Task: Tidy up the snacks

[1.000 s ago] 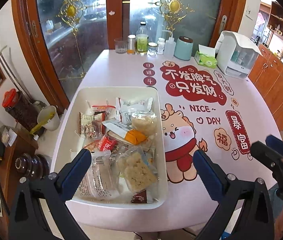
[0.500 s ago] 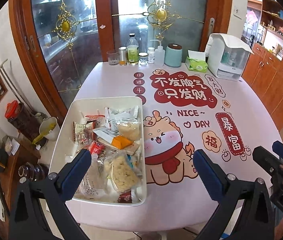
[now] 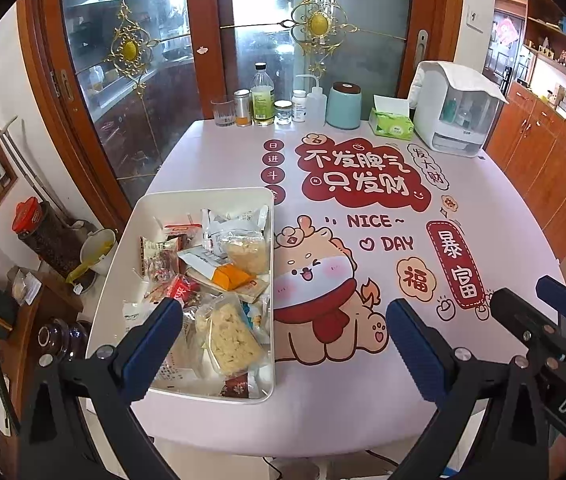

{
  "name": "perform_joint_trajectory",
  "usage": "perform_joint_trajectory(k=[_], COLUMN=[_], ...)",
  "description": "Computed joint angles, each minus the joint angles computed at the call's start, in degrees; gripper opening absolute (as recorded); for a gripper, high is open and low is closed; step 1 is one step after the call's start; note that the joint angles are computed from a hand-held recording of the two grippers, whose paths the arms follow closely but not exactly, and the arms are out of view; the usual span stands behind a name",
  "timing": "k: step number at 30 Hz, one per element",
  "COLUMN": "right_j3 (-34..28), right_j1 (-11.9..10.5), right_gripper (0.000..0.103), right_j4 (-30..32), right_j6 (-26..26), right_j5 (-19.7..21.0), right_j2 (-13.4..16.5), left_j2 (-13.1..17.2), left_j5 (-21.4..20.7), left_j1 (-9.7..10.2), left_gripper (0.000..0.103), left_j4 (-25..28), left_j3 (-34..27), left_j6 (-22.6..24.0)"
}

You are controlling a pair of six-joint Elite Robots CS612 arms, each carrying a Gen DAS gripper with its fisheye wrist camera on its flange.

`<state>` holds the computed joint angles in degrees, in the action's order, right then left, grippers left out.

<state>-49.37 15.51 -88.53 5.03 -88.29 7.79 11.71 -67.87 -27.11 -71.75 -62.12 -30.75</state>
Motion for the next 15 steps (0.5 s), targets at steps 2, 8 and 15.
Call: perform_joint_trajectory(k=[2, 8, 15], right_j3=[0.31, 1.41, 2.00], right_j1=[-0.02, 0.10, 0.53], right_gripper=[0.071, 0.071, 0.071], right_j4=[-0.12, 0.01, -0.22], right_j6=[0.28, 0.12, -0.55], right_j5=[-0.23, -0.59, -0.50], right_j2=[-0.13, -0.57, -0.79], left_j2=[0.08, -0.05, 0.09], left_j5=[0.34, 0.73, 0.84], left_j1=[-0.01, 0.10, 0.12], left_gripper=[0.101, 0.101, 0.101], left_j4=[0.10, 0.59, 0.77], left_j3=[-0.18, 0.01, -0.18], left_j6=[-0.06, -0.06, 0.03])
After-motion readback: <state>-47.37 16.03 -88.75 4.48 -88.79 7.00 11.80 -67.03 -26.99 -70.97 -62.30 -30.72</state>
